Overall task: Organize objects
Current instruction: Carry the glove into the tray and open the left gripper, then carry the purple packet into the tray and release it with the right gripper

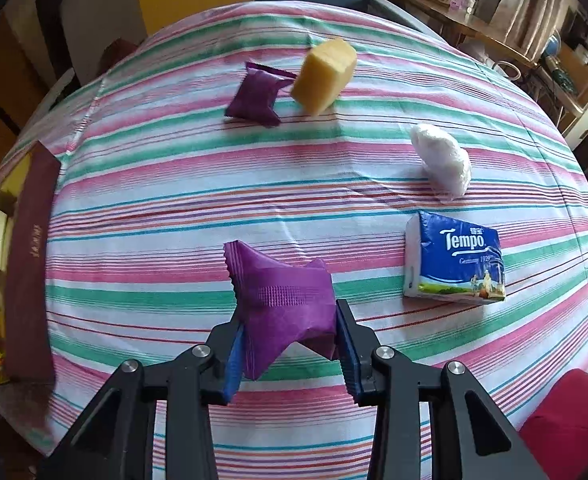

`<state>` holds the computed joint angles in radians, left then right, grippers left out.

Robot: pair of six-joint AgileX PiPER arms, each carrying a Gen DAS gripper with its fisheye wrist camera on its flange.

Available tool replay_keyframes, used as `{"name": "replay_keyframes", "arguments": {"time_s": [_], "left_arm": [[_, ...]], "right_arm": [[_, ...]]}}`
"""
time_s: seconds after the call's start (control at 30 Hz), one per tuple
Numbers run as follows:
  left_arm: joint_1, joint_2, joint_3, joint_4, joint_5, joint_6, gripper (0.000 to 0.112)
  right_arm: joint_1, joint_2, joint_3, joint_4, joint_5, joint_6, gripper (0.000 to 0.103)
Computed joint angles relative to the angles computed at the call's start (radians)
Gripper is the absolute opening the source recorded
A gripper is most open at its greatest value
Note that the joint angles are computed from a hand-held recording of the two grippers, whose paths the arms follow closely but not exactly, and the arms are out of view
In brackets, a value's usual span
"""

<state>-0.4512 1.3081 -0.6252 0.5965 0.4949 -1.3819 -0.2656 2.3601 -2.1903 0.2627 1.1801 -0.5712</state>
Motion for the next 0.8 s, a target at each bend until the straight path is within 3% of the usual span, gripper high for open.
{"name": "replay_keyframes", "arguments": {"time_s": [0.2,0.4,0.5,0.7,0.8], "left_arm": [[-0.011,-0.07,0.044,0.105,0.017,-0.146,0.055],[0.031,-0.122,0.084,0.127,0.015,-0.193,0.055],[0.058,-0.137,0.109,0.108,-0.01,-0.182,0.055],[0.102,-0.149,0.145,0.086,-0.061,-0.17,0.055],[0.127,-0.146,0.157,0.056,-0.088,-0.139,0.055]], "right_arm": [[0.106,-0.271,0.328,0.199,-0.073,-0.177,0.04],[0.333,-0.383,0.446,0.301,-0.034,-0.248,0.041],[0.478,-0.336,0.434,0.235,-0.07,-0.192,0.041],[0.674,-0.14,0.263,0.087,-0.081,0.022,0.041],[0.725,-0.087,0.212,0.059,-0.069,0.059,0.048]]}}
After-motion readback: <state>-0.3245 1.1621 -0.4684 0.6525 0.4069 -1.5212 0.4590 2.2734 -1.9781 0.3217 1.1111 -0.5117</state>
